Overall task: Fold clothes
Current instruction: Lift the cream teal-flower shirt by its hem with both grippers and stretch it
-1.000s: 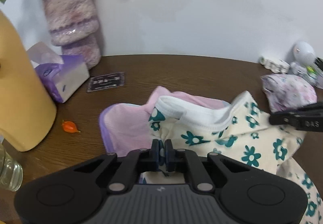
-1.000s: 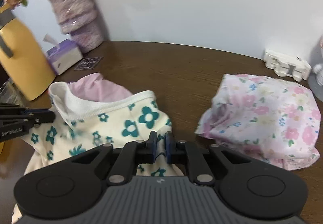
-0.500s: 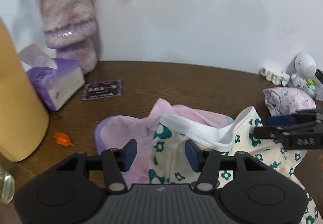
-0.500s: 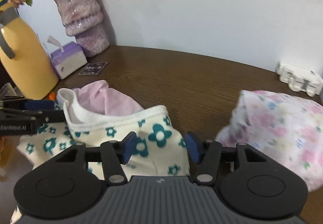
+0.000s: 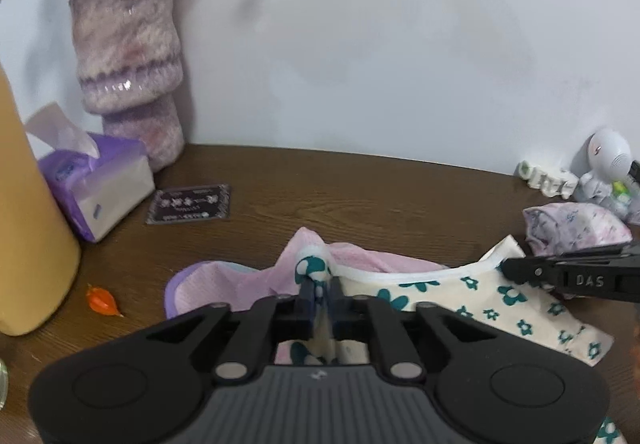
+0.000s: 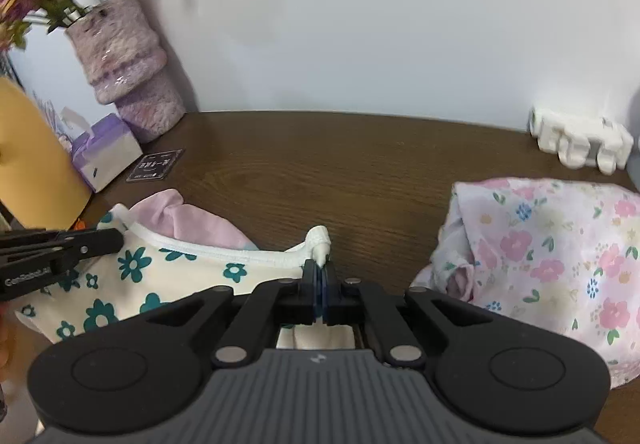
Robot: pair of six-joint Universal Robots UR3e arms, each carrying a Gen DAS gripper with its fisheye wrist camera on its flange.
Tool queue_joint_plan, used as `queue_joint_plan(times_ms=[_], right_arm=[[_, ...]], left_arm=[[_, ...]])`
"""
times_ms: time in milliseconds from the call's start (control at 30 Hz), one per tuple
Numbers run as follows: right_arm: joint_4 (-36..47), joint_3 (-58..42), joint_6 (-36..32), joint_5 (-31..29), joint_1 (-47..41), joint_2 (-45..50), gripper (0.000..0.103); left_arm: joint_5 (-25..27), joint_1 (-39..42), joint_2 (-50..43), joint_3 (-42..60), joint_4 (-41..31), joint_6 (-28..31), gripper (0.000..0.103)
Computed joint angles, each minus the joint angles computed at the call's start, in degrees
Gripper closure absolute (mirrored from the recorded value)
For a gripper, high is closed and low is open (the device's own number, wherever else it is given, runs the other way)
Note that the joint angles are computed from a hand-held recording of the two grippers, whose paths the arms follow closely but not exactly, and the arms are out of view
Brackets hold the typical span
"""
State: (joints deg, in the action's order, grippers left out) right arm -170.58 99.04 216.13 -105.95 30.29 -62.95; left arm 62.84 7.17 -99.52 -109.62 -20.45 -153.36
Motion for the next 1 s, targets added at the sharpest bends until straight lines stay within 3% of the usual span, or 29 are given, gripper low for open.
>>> queue_joint_plan(times_ms=[33,67,100,133,167,267,333,533,567,700,800,867,900,1000], right_arm=[[-0.34,0.06,0.0,-0.24,0.21,-0.29,0.093],[-1.06,0.77,-0.08,-0.11,0.31,-1.12,0.091],[-2.2,2.27,-0.28,0.55,0.23,-2.66,0.083],[-2.55,3.59,-0.79,0.54,0.54,-4.27,0.066],[-1.78,4.63,-1.75,-0.42,1.44,-5.99,0.059],[2.25,6.91,-3.26,-2.45,4.35,-10.68,0.053],[5.99,8.74,-1.17,-2.43,6.15,-13.48,0.048],[10.01,13.55,3.26,-5.01,12.97,-17.76,0.05],[10.25,13.86,3.67,-4.69,13.32,-17.84,0.051],[9.66,13.19,5.21,-0.69,11.73,-15.9,0.057],[13.42,8.26,5.25,-3.08,12.85,-12.33,0.061],[15.57,6.5,4.87,-4.22,13.62,-11.7,0.082],[15.17,6.92,4.48,-4.15,13.79,-12.03,0.094],[15.17,8.46,4.24,-6.2,14.27,-13.14,0.095]], left_arm=[[-0.51,0.95,1.36,-0.65,-0.81,0.58,0.058],[-2.04,2.69,3.35,-1.85,-1.68,1.55,0.054],[-4.46,5.03,5.93,-3.24,-3.47,3.39,0.052],[-7.42,7.83,9.0,-4.08,-7.79,6.73,0.049],[-9.52,10.16,11.67,-4.19,-13.25,10.38,0.044],[-12.19,15.05,17.6,-3.91,-27.93,19.48,0.036],[-11.75,16.87,20.37,-4.37,-34.56,23.41,0.036],[-12.58,21.73,30.73,-12.04,-43.0,32.76,0.039],[-12.12,21.54,31.59,-13.11,-42.77,32.96,0.044],[-6.75,14.23,28.32,-16.65,-28.8,21.59,0.05],[-0.84,8.17,24.19,-17.6,-18.82,15.3,0.067],[0.06,7.07,24.12,-18.15,-17.49,15.43,0.089],[0.01,7.31,24.83,-18.44,-17.66,15.87,0.09],[0.59,8.06,26.35,-18.4,-18.51,16.14,0.093]])
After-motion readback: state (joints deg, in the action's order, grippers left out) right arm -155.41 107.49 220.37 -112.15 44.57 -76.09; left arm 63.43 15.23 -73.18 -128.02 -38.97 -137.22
